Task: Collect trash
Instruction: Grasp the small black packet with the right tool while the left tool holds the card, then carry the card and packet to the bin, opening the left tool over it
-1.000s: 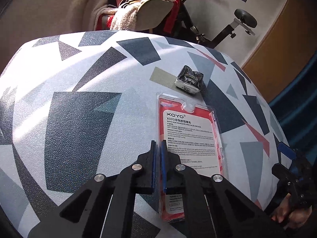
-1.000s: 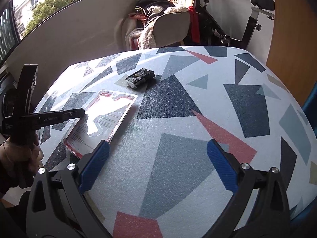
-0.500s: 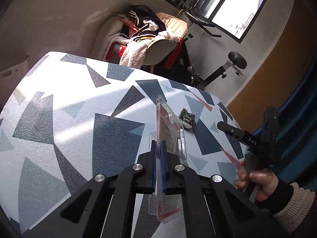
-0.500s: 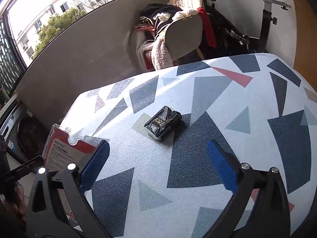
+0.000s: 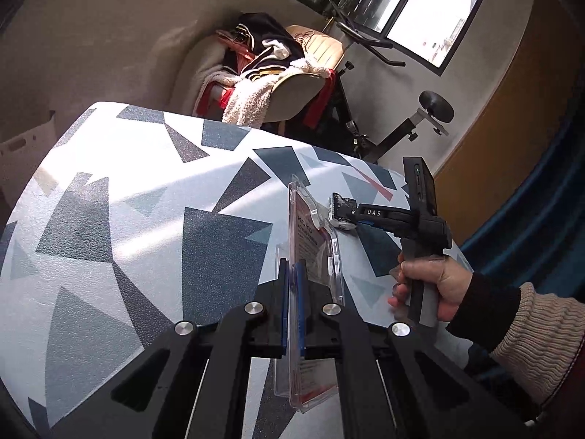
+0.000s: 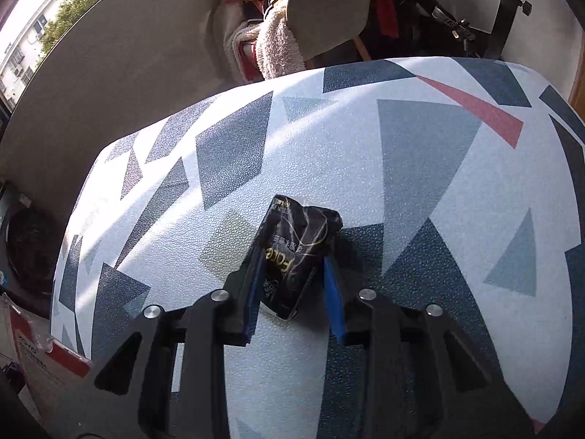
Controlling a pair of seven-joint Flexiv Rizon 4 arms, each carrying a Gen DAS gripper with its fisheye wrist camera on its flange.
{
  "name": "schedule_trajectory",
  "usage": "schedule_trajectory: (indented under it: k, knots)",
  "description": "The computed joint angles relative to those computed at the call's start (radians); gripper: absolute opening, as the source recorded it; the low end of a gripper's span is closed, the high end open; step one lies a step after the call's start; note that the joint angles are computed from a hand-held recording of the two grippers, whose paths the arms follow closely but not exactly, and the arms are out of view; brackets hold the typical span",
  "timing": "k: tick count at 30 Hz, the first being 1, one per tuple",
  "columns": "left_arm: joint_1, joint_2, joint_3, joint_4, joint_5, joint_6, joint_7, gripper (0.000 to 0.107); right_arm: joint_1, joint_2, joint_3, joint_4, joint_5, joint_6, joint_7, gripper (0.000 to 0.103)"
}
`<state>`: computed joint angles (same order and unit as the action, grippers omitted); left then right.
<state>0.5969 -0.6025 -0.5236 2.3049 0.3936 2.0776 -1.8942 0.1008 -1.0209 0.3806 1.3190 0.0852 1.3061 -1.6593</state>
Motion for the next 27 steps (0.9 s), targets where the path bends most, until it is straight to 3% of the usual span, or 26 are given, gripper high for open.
schedule_trajectory:
  k: [2, 8, 17, 21, 27]
  knots:
    - [0.000, -0.002, 0.001, 0.004, 0.001, 0.010, -0.005, 0.004, -0.040, 0.011, 0.052, 0.033, 0.015, 0.029, -0.057, 0.013]
    - [-0.019, 0.021, 0.019, 0.026, 0.007, 0.029, -0.028, 0.004, -0.170, 0.078, 0.191, 0.187, 0.055, 0.137, -0.197, 0.013]
    - [-0.066, 0.109, 0.064, 0.114, 0.035, 0.064, -0.084, 0.004, -0.514, 0.156, 0.511, 0.523, 0.098, 0.260, -0.366, 0.013]
    - [-0.113, 0.164, 0.101, 0.166, 0.044, 0.076, -0.106, 0.004, -0.647, 0.167, 0.617, 0.682, 0.076, 0.348, -0.394, 0.013]
    - [-0.265, 0.203, 0.211, 0.237, 0.020, 0.124, -0.109, 0.004, -0.748, 0.173, 0.694, 0.828, 0.029, 0.433, -0.364, 0.013]
